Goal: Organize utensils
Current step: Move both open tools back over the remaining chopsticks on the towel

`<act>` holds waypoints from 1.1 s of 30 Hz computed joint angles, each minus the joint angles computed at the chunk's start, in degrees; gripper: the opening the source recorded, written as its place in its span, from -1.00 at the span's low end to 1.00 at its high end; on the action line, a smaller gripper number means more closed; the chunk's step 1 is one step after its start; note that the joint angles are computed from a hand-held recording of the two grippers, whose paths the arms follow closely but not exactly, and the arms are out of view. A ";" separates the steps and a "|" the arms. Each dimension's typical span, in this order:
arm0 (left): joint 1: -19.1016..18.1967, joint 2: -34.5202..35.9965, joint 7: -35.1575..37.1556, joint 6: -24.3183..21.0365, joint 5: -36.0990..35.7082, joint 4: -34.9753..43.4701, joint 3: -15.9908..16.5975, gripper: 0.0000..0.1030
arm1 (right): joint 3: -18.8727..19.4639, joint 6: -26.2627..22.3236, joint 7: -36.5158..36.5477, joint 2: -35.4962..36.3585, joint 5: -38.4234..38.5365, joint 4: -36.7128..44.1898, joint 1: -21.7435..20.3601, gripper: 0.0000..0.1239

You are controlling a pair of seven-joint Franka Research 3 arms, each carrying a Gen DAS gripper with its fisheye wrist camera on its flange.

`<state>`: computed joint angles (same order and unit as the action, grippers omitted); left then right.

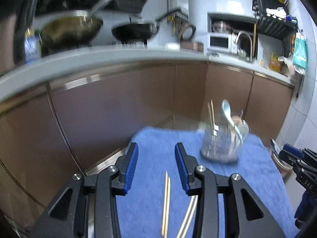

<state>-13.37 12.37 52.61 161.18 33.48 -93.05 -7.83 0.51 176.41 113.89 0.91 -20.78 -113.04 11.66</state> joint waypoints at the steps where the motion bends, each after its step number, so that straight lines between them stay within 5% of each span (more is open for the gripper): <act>1: 1.27 0.41 3.71 -0.93 -3.96 -0.04 -1.50 -0.29 | 0.61 -0.44 -3.63 -0.05 4.19 -0.35 0.15 -0.52; 5: 4.89 3.98 18.15 -7.63 -19.12 2.26 -5.91 -0.29 | 2.77 -3.97 -18.39 1.17 22.13 0.05 1.04 -0.52; 12: 6.96 15.06 32.82 -22.80 -33.79 14.61 -8.51 -0.29 | 4.23 -12.61 -31.33 6.88 38.75 5.43 1.61 -0.52; 18: 3.85 25.50 36.82 -33.01 -32.97 29.26 -6.39 -0.29 | 4.45 -19.10 -35.28 12.80 44.03 11.62 1.45 -0.52; 33: 0.84 38.96 42.59 -42.75 -32.47 49.45 -4.84 -0.30 | 4.47 -25.73 -37.15 22.87 44.74 22.42 1.09 -0.52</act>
<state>-12.53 51.33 95.20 118.43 1.00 -43.60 -12.67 4.98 150.68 76.74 23.78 23.96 -90.62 12.75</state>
